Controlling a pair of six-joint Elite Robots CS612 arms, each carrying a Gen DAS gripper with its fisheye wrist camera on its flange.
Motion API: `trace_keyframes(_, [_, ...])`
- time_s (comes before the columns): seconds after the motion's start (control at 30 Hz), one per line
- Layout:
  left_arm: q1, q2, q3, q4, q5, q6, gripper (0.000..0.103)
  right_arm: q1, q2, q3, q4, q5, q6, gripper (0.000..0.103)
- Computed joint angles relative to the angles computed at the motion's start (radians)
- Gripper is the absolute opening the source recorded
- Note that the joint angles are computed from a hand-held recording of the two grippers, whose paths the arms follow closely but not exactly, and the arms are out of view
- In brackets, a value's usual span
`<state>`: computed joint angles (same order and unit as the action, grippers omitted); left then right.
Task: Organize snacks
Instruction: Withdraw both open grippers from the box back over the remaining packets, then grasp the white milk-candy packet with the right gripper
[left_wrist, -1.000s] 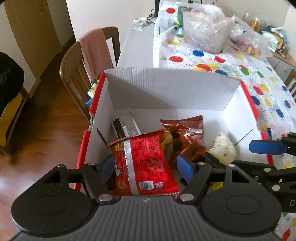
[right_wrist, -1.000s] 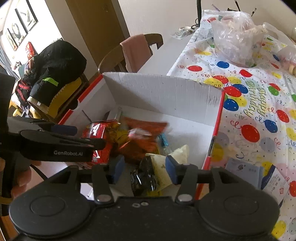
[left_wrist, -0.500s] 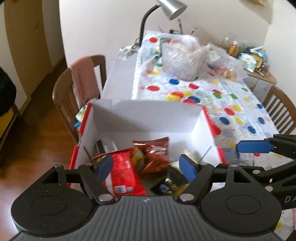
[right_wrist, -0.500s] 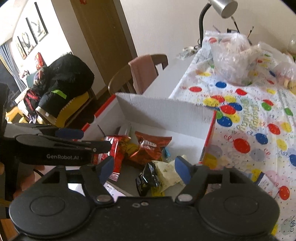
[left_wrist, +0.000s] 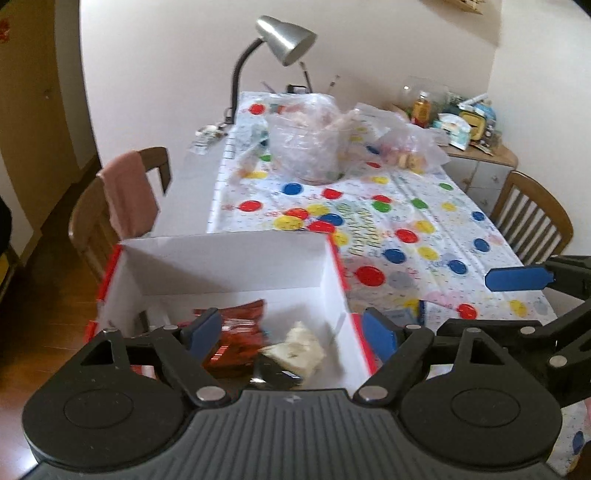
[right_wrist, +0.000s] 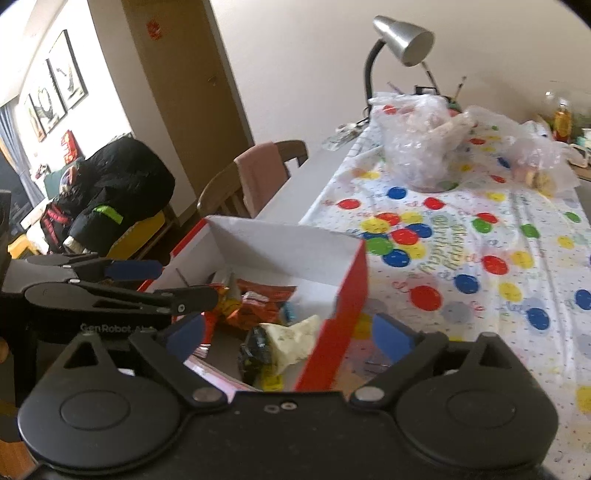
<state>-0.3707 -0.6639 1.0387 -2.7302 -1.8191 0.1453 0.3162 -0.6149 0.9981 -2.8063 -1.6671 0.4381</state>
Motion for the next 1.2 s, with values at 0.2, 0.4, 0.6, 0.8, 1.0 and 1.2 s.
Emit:
trace_keyframes(0.2, [-0.026, 0.0, -0.007, 0.052, -0.042, 0.034, 0.083, -0.018, -0.056, 0.106, -0.035, -0.023, -0.05, 0.102])
trace_keyframes(0.4, [-0.06, 0.005, -0.011, 0.105, -0.05, 0.035, 0.083, -0.048, -0.111, 0.216, -0.053, -0.012, -0.154, 0.103])
trace_keyframes(0.6, [-0.094, 0.024, -0.033, 0.154, 0.002, -0.006, 0.083, -0.085, -0.131, 0.277, -0.049, 0.074, -0.256, 0.103])
trace_keyframes(0.8, [-0.122, 0.06, -0.081, 0.217, 0.075, -0.066, 0.085, -0.118, -0.122, 0.287, -0.009, 0.149, -0.349, 0.103])
trace_keyframes(1.0, [-0.148, 0.099, -0.139, 0.251, 0.134, -0.116, 0.086, -0.144, -0.099, 0.275, 0.031, 0.201, -0.405, 0.103])
trace_keyframes(1.2, [-0.167, 0.156, -0.247, 0.368, 0.181, -0.148, 0.086, -0.163, -0.058, 0.23, 0.086, 0.228, -0.477, 0.102])
